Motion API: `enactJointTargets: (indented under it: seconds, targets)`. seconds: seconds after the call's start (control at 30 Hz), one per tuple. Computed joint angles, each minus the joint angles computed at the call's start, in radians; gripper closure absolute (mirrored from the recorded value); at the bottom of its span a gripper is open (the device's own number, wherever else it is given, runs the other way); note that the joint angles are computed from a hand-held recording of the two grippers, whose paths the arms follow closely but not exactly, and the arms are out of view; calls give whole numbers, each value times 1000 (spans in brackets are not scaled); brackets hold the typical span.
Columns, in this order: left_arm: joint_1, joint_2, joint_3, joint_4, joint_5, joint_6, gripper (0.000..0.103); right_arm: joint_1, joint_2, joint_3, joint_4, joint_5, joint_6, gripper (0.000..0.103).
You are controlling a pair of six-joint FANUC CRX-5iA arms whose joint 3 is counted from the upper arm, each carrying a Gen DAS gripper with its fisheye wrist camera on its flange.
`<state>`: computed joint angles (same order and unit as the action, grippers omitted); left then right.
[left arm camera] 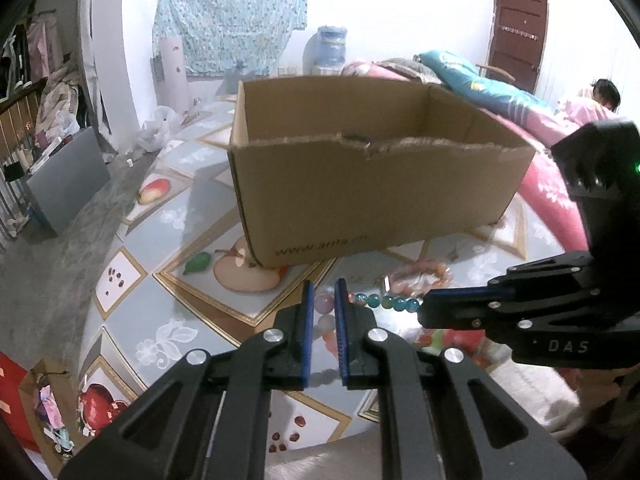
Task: Organize jewelry
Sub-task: 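Grasp the multicolour bead bracelet with the right gripper and lift it, then lower the bracelet into the box beside the watch and open the right gripper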
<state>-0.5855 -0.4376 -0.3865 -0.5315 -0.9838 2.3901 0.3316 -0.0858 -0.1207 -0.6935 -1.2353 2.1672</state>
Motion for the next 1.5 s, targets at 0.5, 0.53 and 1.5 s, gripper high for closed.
enactJointTargets:
  seconds: [0.5,0.53,1.5]
  targets:
    - [106,21,193,24,100,-252,93,-69,104,286,-148,-69,52,96]
    - [149,43,204,67,115,-304,93,-61,135,320,-136,-74,33,96]
    - [405,255,244,331,122,-530,89,-46,336,509,-39,-137,-139,92]
